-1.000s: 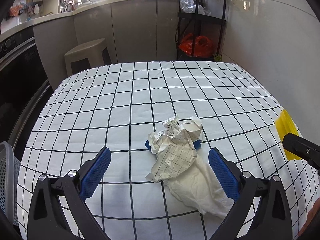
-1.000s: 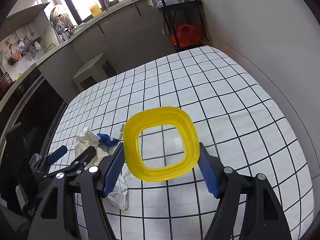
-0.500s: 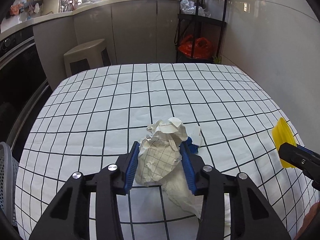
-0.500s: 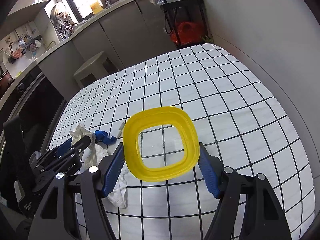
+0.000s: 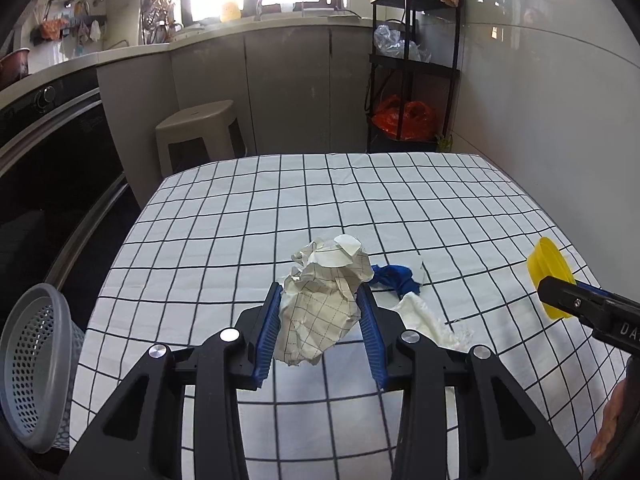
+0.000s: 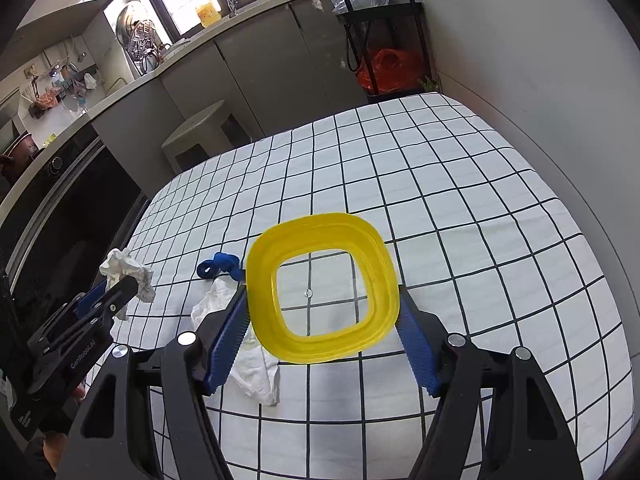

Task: Collect trash
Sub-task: 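Carry the tissue with the left tool and lid with the right tool to the basket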

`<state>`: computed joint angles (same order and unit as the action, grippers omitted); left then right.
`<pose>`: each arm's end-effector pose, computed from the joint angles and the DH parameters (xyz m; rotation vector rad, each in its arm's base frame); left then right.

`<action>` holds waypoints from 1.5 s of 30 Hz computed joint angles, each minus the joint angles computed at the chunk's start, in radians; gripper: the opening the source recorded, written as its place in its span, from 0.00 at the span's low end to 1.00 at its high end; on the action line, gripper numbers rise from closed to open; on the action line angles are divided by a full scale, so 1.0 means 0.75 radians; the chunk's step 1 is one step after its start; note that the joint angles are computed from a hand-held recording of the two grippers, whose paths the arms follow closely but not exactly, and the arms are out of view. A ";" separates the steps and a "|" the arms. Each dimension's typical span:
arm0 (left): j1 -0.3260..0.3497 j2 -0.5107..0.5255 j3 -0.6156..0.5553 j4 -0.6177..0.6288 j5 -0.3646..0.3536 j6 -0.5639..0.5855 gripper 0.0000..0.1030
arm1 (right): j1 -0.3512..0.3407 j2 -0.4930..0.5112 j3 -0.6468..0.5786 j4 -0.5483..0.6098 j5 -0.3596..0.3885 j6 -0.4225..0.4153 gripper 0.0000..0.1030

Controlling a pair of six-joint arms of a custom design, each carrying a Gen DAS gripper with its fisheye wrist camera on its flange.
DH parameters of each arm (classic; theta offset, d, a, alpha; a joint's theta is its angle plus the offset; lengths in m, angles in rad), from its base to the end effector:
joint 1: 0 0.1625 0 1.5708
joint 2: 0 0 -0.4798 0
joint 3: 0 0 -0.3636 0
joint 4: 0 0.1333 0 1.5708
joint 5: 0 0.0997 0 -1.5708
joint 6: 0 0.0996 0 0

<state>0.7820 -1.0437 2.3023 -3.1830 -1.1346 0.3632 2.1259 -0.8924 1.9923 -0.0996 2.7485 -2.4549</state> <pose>-0.2154 -0.4612 0.1810 1.3952 2.3465 -0.6041 0.2474 -0.3205 0.1261 -0.5540 -2.0891 1.3300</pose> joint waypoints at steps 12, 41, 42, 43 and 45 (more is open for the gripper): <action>0.097 -0.282 -0.016 0.163 -0.002 0.090 0.36 | 0.104 0.156 -0.186 0.110 -0.007 -0.019 0.66; 0.592 -0.375 -0.484 0.324 0.045 0.351 0.36 | 0.128 0.705 -1.054 0.322 -0.338 -0.369 0.66; 0.606 -0.365 -0.505 0.319 0.046 0.352 0.36 | 0.126 0.730 -1.106 0.354 -0.352 -0.383 0.66; 0.616 -0.355 -0.523 0.311 0.049 0.355 0.36 | 0.124 0.755 -1.157 0.384 -0.364 -0.395 0.66; 0.638 -0.338 -0.559 0.303 0.050 0.357 0.36 | 0.118 0.801 -1.255 0.439 -0.389 -0.421 0.66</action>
